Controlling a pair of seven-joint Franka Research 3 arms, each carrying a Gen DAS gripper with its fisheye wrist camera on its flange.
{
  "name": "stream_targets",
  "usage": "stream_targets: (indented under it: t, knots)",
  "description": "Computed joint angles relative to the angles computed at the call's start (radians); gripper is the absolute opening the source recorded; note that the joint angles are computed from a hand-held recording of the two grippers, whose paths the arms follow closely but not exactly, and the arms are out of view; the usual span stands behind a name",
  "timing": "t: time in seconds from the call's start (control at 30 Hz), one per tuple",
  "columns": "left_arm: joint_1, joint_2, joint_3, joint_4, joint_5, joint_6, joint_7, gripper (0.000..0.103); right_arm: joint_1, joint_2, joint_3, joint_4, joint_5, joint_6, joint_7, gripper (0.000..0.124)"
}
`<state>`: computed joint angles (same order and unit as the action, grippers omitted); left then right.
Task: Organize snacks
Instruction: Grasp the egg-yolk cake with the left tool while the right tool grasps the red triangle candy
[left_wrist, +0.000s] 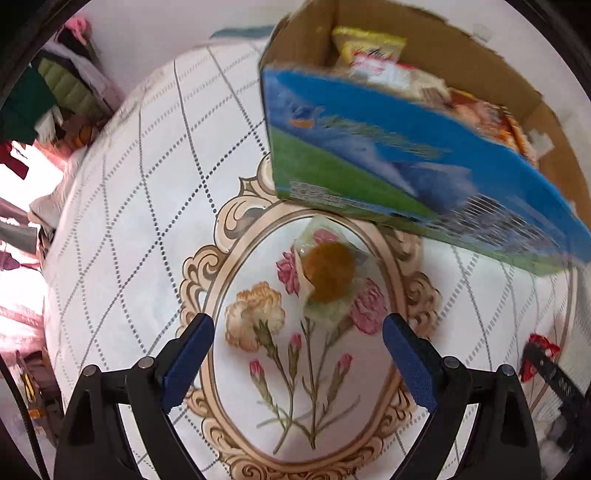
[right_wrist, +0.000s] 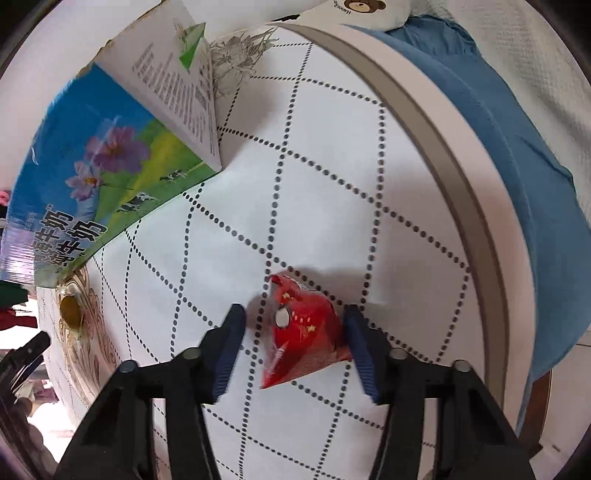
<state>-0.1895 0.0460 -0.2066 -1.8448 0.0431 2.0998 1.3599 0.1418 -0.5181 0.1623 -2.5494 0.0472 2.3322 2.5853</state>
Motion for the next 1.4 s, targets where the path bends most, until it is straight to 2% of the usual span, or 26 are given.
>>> stream_targets:
  t: [0.13, 0.23, 0.27, 0.3, 0.33, 0.37, 0.47, 0.57, 0.77, 0.9, 1.13, 1.4]
  knots:
    - [0.004, 0.093, -0.001, 0.086, 0.002, -0.049, 0.022, 0.093, 0.016, 0.024, 0.006, 0.022, 0.001, 0.008, -0.016, 0.046]
    - [0.006, 0.122, -0.006, 0.1, 0.008, -0.021, 0.065, 0.093, 0.034, 0.058, 0.014, 0.05, -0.001, 0.004, -0.032, 0.046]
    - [0.008, 0.12, -0.009, 0.092, 0.003, 0.001, 0.08, 0.084, 0.038, 0.071, 0.016, 0.061, -0.005, -0.001, -0.034, 0.046]
    - [0.007, 0.12, -0.009, 0.088, 0.008, 0.013, 0.084, 0.068, 0.044, 0.083, 0.02, 0.073, -0.011, -0.005, -0.037, 0.045]
    - [0.008, 0.122, -0.012, 0.088, 0.0, 0.016, 0.103, 0.06, 0.051, 0.094, 0.021, 0.082, -0.014, -0.006, -0.043, 0.045]
    - [0.007, 0.128, -0.015, 0.093, -0.003, 0.009, 0.117, 0.042, 0.057, 0.111, 0.025, 0.098, -0.02, -0.009, -0.044, 0.045]
    - [-0.001, 0.111, -0.017, 0.069, 0.017, 0.019, 0.129, 0.041, 0.081, 0.147, 0.027, 0.136, -0.034, -0.029, -0.064, 0.043]
    - [0.006, 0.069, -0.019, 0.02, -0.041, -0.002, 0.153, 0.041, 0.109, 0.172, 0.021, 0.165, -0.028, -0.04, -0.094, 0.042]
    - [-0.009, -0.107, -0.012, -0.179, -0.152, -0.077, 0.258, 0.041, 0.197, 0.201, 0.029, 0.21, 0.044, -0.104, -0.196, 0.042]
    - [-0.034, -0.192, 0.001, -0.279, -0.188, -0.113, 0.279, 0.041, 0.248, 0.201, 0.044, 0.204, 0.095, -0.138, -0.228, 0.042]
    - [-0.07, -0.213, -0.004, -0.34, -0.155, -0.087, 0.256, 0.044, 0.277, 0.212, 0.056, 0.182, 0.118, -0.13, -0.212, 0.042]
    - [-0.104, -0.21, -0.027, -0.381, -0.126, -0.055, 0.211, 0.045, 0.279, 0.319, 0.043, 0.238, 0.098, -0.11, -0.198, 0.044]
